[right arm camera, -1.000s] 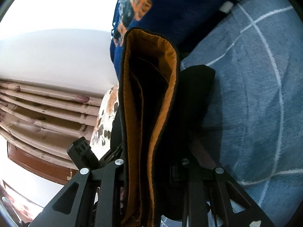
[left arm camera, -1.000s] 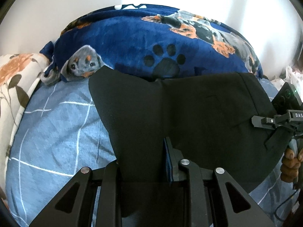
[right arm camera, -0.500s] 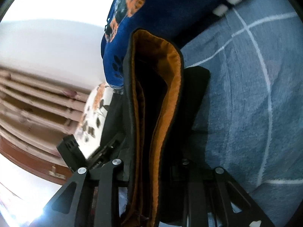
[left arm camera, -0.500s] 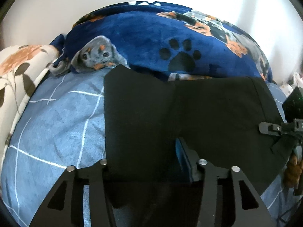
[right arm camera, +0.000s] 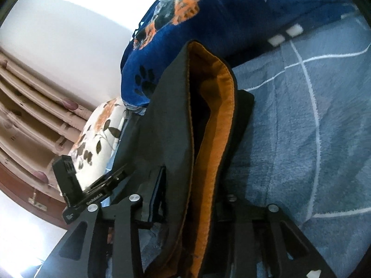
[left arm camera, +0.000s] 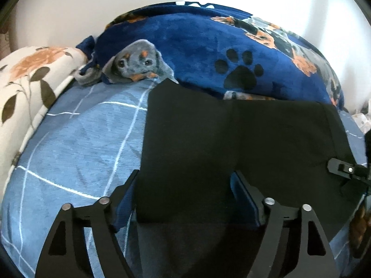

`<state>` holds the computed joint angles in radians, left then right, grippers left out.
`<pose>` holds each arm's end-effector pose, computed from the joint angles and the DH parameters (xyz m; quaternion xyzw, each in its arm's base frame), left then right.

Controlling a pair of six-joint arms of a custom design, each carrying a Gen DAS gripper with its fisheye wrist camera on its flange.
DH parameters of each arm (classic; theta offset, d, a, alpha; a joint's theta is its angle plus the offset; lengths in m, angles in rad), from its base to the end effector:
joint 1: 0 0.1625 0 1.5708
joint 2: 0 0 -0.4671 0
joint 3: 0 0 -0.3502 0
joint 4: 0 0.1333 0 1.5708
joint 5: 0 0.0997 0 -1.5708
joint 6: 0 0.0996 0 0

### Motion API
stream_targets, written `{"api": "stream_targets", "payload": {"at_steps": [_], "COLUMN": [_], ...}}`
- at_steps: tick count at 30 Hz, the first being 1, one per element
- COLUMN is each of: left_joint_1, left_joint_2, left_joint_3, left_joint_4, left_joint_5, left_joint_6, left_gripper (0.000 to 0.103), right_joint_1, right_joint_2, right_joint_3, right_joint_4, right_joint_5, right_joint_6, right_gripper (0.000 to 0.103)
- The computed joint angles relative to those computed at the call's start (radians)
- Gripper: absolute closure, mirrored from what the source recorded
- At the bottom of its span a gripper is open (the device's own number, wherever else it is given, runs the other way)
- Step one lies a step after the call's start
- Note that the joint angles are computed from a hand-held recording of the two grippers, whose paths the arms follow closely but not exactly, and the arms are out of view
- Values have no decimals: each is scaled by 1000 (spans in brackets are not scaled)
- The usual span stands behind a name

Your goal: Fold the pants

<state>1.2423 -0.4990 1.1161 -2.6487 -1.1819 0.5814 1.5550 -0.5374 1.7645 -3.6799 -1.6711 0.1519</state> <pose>-0.1046 -0.8371 0.1452 0.3801 0.8775 -0.1986 0.2149 0.1129 -0.6610 0.0859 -0.0970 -0.8982 0.4284 0.0162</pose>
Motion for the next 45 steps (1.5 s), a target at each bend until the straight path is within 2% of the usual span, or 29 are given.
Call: {"api": "stream_targets", "payload": {"at_steps": [5, 10, 13, 16, 17, 20, 24, 29, 36, 40, 43, 45], "left_joint_1": [-7, -18, -24, -44, -46, -63, -110, -183, -245, -299, -319, -335], "left_joint_2": [-1, -4, -16, -42, -67, -141, -224, -303, -464, -520, -571, -601], "left_joint_3": [29, 78, 124, 178, 203, 290, 415, 558, 698, 756, 807, 850], "left_joint_4": [-74, -210, -321, -423, -416, -457, -605, -798, -780, -770, -738, -768], "left_joint_5": [36, 82, 89, 164, 148, 112, 100, 135, 79, 141, 102, 80], "left_joint_6": [15, 53, 97, 90, 66, 23, 43, 145, 59, 96, 128, 136], "left_gripper": [19, 19, 16, 12, 11, 4, 0, 0, 0, 0, 0, 0], "right_joint_1": [55, 103, 111, 148, 161, 214, 276, 362, 455, 504, 540, 561], "right_joint_2": [32, 72, 78, 84, 83, 83, 63, 51, 27, 21, 25, 26], "right_joint_3": [-34, -91, -103, -110, -96, -60, 17, 67, 118, 125, 124, 127], "right_joint_4": [-42, -46, -46, -43, -68, -143, -247, -327, -415, -431, -443, -460], "right_joint_5": [-161, -309, -347, -467, -476, -536, -528, -578, -626, -651, -676, -688], "right_joint_6": [-69, -139, -129, -111, -98, -102, -128, -175, -197, -223, -250, -263], "right_gripper": [57, 51, 49, 46, 45, 31, 27, 25, 22, 20, 18, 18]}}
